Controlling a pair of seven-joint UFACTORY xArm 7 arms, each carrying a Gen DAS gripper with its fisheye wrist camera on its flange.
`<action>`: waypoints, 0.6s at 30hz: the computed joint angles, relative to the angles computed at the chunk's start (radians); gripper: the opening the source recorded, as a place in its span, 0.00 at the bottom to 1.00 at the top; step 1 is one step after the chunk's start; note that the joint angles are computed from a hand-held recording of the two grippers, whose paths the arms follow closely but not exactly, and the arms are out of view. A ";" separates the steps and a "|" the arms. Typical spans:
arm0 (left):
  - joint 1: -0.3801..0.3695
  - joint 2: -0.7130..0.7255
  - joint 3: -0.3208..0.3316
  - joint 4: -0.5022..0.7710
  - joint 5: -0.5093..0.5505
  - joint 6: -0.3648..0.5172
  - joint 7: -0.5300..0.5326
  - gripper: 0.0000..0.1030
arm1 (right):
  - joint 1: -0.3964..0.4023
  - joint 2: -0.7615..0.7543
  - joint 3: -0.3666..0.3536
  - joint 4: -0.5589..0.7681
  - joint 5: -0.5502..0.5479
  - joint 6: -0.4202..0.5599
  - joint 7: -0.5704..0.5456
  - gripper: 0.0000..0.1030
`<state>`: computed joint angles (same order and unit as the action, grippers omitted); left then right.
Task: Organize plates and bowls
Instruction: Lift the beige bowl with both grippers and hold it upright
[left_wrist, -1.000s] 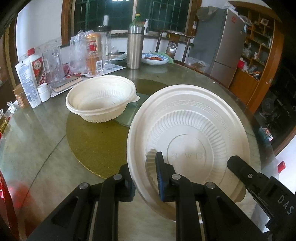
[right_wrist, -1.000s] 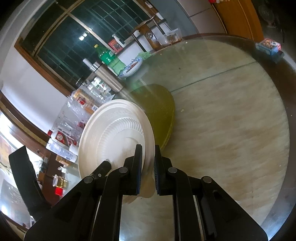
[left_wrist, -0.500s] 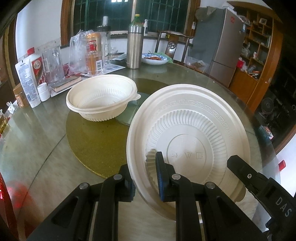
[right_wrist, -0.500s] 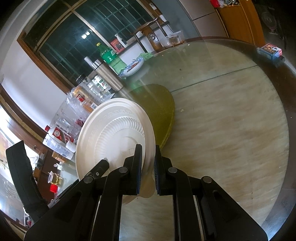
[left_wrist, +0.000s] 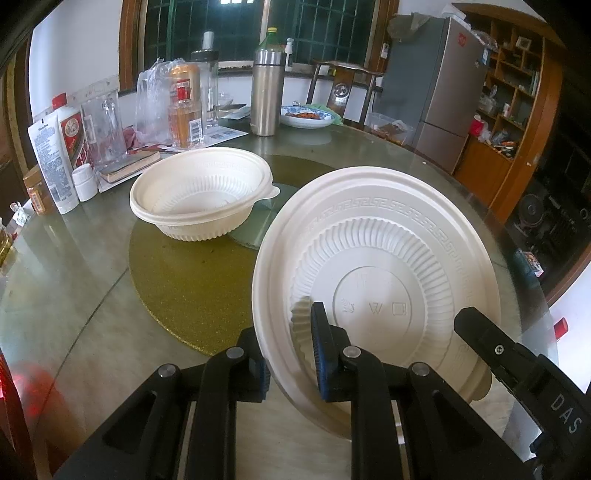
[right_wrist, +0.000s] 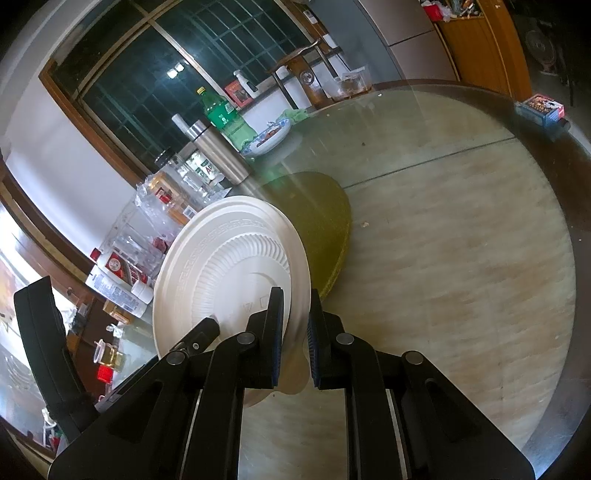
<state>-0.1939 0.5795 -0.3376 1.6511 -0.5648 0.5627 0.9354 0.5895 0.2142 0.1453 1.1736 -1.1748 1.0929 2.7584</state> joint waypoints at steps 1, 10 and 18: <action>0.002 -0.001 -0.002 -0.002 -0.003 -0.003 0.003 0.17 | 0.000 -0.001 0.000 -0.001 -0.001 0.000 0.000 0.11; 0.004 -0.002 -0.005 -0.009 -0.008 -0.002 0.018 0.17 | -0.005 -0.013 0.003 -0.018 -0.014 -0.018 0.028 0.11; 0.015 -0.012 -0.018 -0.025 -0.031 -0.023 0.051 0.17 | -0.007 -0.020 0.007 -0.034 -0.043 -0.030 0.067 0.11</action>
